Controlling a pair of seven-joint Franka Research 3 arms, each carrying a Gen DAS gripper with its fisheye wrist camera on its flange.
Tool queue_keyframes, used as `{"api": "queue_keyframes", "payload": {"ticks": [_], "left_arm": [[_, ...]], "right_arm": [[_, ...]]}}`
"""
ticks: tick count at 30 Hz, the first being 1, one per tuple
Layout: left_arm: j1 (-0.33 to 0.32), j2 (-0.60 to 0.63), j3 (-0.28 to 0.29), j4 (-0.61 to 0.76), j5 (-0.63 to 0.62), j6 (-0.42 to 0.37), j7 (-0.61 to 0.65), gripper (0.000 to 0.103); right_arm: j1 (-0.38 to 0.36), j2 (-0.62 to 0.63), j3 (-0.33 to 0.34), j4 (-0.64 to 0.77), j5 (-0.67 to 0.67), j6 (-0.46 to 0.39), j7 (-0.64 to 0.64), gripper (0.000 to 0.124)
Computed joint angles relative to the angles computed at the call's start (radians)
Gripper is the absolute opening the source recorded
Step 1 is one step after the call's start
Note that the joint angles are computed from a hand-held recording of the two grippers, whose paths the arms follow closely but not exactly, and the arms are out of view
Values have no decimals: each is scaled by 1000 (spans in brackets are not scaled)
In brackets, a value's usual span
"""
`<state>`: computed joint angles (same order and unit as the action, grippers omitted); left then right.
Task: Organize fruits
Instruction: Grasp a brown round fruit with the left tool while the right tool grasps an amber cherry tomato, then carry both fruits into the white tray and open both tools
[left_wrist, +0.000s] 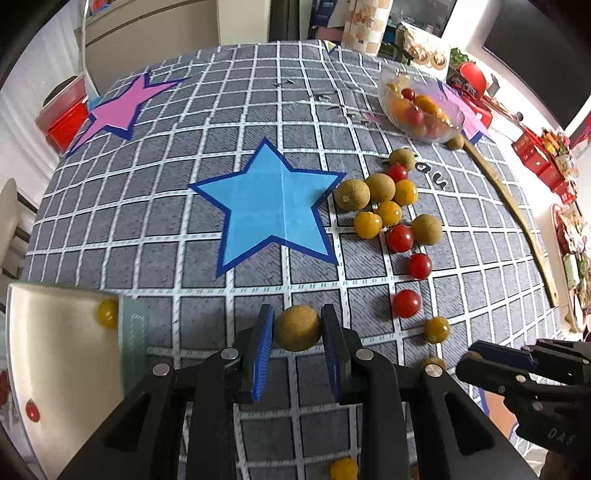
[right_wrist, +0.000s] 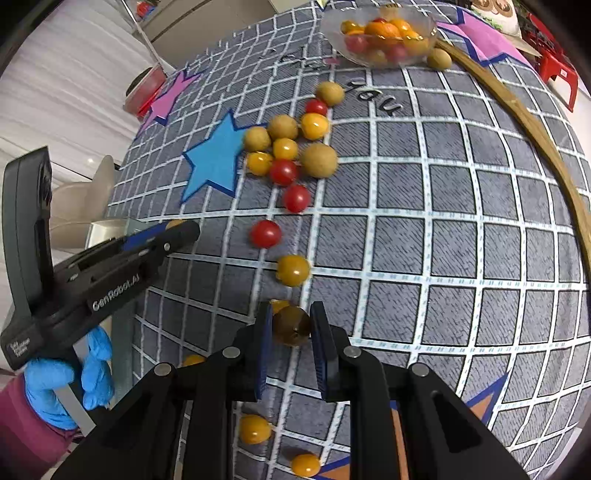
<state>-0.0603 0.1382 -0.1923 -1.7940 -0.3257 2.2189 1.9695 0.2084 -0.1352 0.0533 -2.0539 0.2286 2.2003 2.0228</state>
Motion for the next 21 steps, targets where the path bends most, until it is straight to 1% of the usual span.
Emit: {"api": "queue_keyframes", "payload": {"ticks": [6, 12, 17, 21], "left_arm": [[32, -66, 30, -36, -43, -14, 10, 27], [69, -118, 78, -95, -35, 6, 20, 27], [116, -147, 123, -145, -7, 19, 6, 27], [163, -153, 157, -166, 36, 20, -28, 27]], "right_arm": [[18, 44, 11, 74, -3, -13, -12, 22], [57, 112, 29, 170, 5, -21, -41, 22], [99, 214, 44, 299, 19, -39, -76, 22], [138, 324, 57, 439, 29, -65, -101, 22]]}}
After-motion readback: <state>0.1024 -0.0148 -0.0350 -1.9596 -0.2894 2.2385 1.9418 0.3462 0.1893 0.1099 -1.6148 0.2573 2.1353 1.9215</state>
